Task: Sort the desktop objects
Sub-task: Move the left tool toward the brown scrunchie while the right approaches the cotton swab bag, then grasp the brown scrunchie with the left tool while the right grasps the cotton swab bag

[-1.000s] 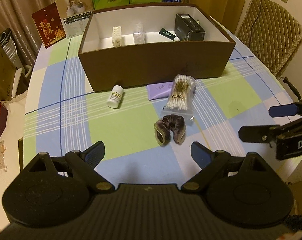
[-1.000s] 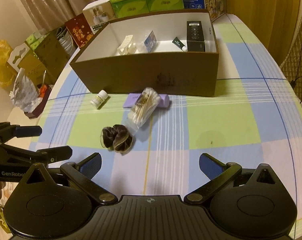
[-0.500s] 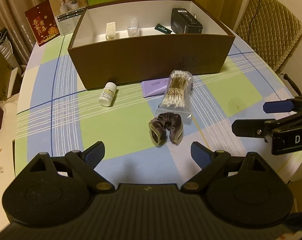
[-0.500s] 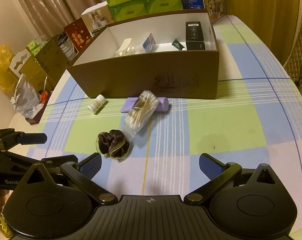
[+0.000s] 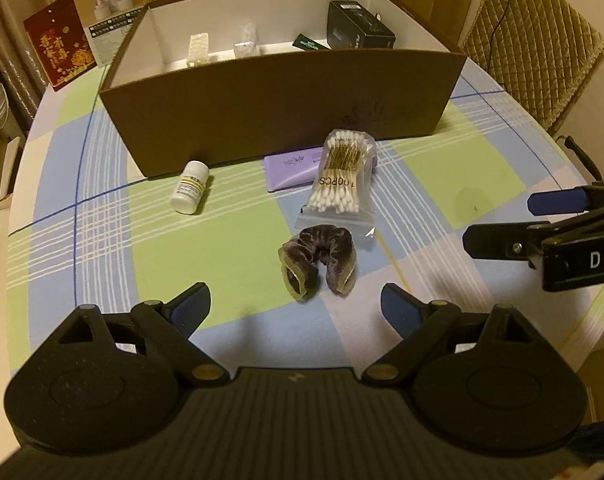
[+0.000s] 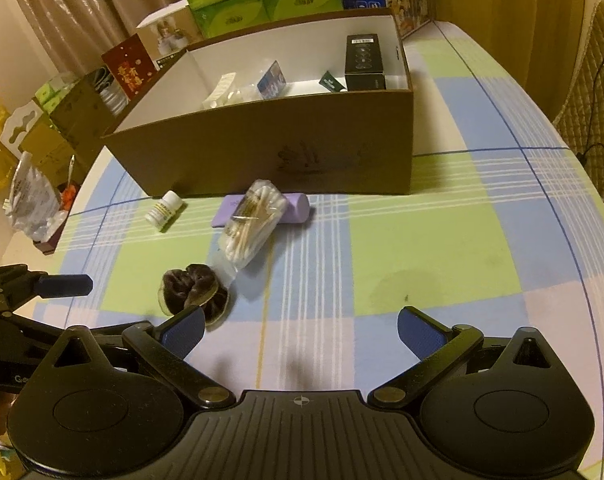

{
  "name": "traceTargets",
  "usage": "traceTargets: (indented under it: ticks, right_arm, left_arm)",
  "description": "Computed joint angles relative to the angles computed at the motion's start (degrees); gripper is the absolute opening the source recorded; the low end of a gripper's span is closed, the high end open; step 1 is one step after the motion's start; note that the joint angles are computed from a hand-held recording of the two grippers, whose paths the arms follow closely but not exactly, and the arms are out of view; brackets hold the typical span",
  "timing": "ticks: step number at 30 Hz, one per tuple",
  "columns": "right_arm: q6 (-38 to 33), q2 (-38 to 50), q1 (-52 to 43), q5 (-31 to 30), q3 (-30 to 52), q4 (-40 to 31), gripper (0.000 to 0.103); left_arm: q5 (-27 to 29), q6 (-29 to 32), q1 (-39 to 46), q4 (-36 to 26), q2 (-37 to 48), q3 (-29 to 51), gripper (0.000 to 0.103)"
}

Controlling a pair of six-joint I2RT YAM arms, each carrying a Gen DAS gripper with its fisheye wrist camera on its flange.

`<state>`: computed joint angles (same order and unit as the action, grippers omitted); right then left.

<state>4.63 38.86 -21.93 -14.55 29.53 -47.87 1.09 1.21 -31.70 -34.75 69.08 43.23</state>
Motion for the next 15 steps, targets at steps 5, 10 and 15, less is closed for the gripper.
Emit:
traceTargets:
  ticks: [5, 10, 15]
  right_arm:
    - [-0.51, 2.55, -2.81, -0.84, -0.32, 1.88, 0.099]
    - [-1.07, 5.98, -5.71, -1.36, -0.26, 3.93, 0.096]
    - [-1.1, 9.57, -7.79, -1.55, -0.74, 6.19, 0.091]
  left_arm:
    - [0.31, 1.06, -0.43, 2.99, 2.78, -0.5, 0.089]
    - [0.85, 2.21, -0.23, 5.71, 6.56, -0.51, 0.087]
    - [1.13, 3.76, 0.0, 7.83, 10.18, 0.25, 0.084]
